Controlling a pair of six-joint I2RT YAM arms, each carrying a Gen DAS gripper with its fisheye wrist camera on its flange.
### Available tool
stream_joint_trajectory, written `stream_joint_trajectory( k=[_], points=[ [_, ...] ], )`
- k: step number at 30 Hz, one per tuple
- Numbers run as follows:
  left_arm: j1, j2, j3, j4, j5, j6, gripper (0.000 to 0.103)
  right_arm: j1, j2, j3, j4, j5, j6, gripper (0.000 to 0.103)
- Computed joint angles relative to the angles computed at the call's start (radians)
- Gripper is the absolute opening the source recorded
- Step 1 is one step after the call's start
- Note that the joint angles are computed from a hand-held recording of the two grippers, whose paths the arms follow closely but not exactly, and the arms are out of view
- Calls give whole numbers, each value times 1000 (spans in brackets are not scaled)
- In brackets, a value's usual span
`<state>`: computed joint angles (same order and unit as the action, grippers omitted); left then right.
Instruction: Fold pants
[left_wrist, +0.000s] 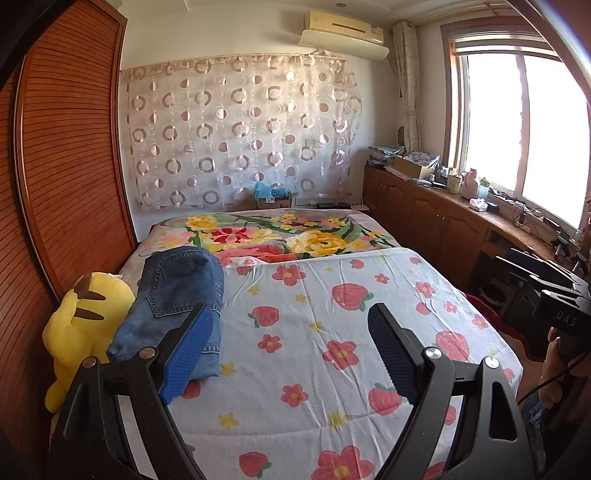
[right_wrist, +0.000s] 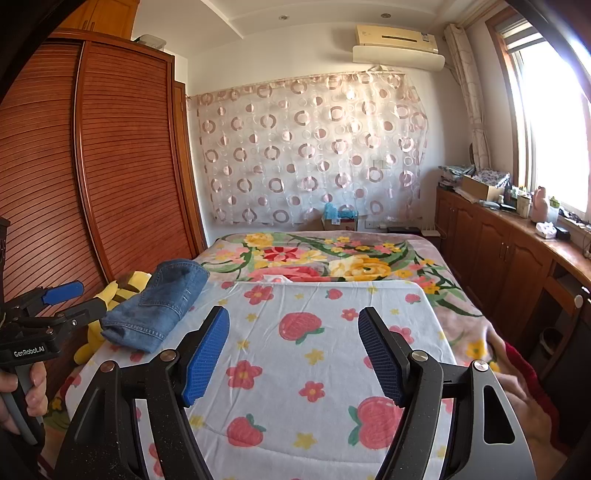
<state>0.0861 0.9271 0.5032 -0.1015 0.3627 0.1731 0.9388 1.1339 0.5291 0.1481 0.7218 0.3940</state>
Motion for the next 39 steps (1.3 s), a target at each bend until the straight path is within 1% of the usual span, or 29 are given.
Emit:
stream_joint_trajectory(
  k=[39],
  points=[
    [11, -5, -14, 13, 10, 6, 86, 26, 16, 5, 2, 35, 12, 74]
  ],
)
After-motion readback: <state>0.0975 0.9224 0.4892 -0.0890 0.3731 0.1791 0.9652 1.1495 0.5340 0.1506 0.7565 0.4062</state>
